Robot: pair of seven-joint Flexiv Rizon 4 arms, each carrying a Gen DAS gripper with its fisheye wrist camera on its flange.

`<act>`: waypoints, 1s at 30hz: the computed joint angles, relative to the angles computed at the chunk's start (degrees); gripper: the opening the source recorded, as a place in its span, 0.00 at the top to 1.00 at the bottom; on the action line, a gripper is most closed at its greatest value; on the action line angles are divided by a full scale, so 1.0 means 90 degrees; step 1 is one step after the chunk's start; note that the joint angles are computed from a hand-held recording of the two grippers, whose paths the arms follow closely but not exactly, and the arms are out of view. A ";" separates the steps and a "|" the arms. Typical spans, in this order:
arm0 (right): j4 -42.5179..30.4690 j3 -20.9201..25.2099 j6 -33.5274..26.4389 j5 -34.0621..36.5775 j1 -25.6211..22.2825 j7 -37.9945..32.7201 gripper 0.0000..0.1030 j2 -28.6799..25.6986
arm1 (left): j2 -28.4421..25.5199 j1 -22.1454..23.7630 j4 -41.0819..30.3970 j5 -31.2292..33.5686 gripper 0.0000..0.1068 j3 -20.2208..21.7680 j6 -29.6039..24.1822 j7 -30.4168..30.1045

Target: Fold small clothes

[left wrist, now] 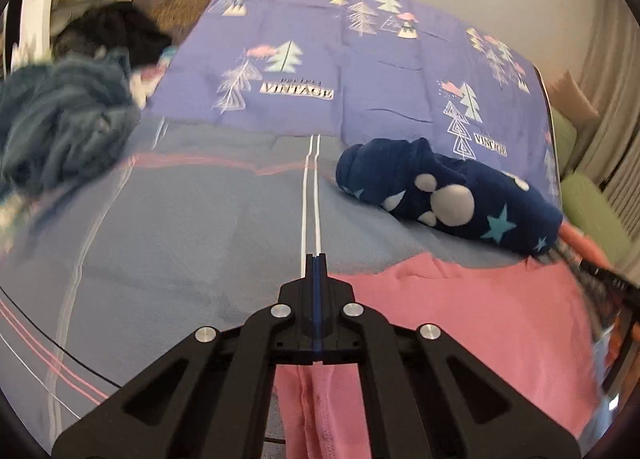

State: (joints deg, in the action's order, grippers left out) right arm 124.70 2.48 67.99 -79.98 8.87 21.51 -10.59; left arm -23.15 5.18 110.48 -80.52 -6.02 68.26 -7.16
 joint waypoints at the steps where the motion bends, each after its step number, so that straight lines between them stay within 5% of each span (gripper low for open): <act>1: 0.0024 0.0003 0.0062 -0.0029 -0.0011 0.0053 0.44 0.0020 | -0.0053 0.0092 -0.0041 0.0462 1.00 0.0100 -0.0348 -0.0422; 3: 0.0064 0.0031 0.0059 -0.0001 -0.0005 -0.0046 0.42 0.0056 | -0.0156 0.0256 -0.0112 0.1264 0.84 0.0216 -0.0918 -0.1010; 4: 0.0073 0.0060 0.0028 0.0119 0.0010 -0.0240 0.40 0.0058 | -0.0179 0.0310 -0.0109 0.1469 0.62 0.0205 -0.1036 -0.1103; 5: 0.0068 0.0090 -0.0020 0.0314 0.0034 -0.0479 0.38 0.0044 | -0.0185 0.0339 -0.0075 0.1540 0.55 0.0161 -0.1033 -0.1092; 9: -0.0119 0.0183 -0.0365 0.1456 0.0254 -0.1678 0.34 -0.0166 | -0.0212 0.0289 0.0055 0.1529 0.55 -0.0058 -0.0657 -0.0663; 10: -0.0173 0.0160 -0.0446 0.1568 0.0326 -0.1845 0.34 -0.0219 | -0.0246 0.0244 0.0041 0.1496 0.63 -0.0111 -0.0500 -0.0611; 11: -0.0231 0.0133 -0.0543 0.1635 0.0400 -0.2004 0.36 -0.0275 | -0.0271 0.0244 0.0018 0.1477 0.93 -0.0145 -0.0431 -0.0579; 12: -0.0330 0.0118 -0.0721 0.1715 0.0491 -0.2240 0.45 -0.0358 | -0.0310 0.0188 -0.0020 0.1514 0.97 -0.0152 -0.0251 -0.0645; 13: -0.0378 0.0087 -0.0858 0.1722 0.0566 -0.2367 0.94 -0.0397 | -0.0317 0.0180 -0.0035 0.1521 0.97 -0.0163 -0.0135 -0.0731; 14: -0.0436 0.0077 -0.1093 0.1787 0.0656 -0.2511 1.00 -0.0432 | -0.0290 0.0212 -0.0024 0.1423 0.97 -0.0225 -0.0085 -0.0709; 21: -0.0279 -0.0049 -0.1395 0.0911 0.0563 -0.1253 1.00 -0.0139 | 0.0221 -0.0009 0.0136 -0.0614 0.97 -0.0380 0.0179 0.1186; 22: -0.0305 -0.0024 -0.1214 0.1156 0.0466 -0.1373 0.94 -0.0196 | 0.0180 -0.0097 0.0087 -0.0523 0.97 -0.0296 0.0210 0.1097; 23: -0.0321 0.0004 -0.0929 0.1485 0.0366 -0.1549 0.62 -0.0269 | 0.0120 -0.0186 0.0033 -0.0400 0.97 -0.0206 0.0248 0.0965; 24: -0.0358 0.0067 -0.0684 0.2009 0.0289 -0.1877 0.45 -0.0362 | 0.0020 -0.0266 -0.0025 -0.0103 0.97 -0.0109 0.0308 0.0701; 25: -0.0358 0.0031 -0.0479 0.2118 0.0286 -0.1921 0.38 -0.0410 | -0.0061 -0.0305 -0.0062 0.0122 0.97 -0.0064 0.0363 0.0527; 28: -0.0519 -0.0045 -0.0815 0.2145 0.0542 -0.2222 0.40 -0.0551 | -0.0240 -0.0269 -0.0097 0.0659 0.97 -0.0051 0.0443 0.0097; 30: -0.0661 -0.0008 -0.0919 0.2475 0.0616 -0.2665 0.74 -0.0687 | -0.0312 -0.0168 -0.0097 0.0847 0.97 -0.0119 0.0447 -0.0095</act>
State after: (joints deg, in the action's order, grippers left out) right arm 118.75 2.40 59.72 -57.70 14.42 -2.47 -16.77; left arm -25.96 3.66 109.61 -72.89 -7.08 72.29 -8.01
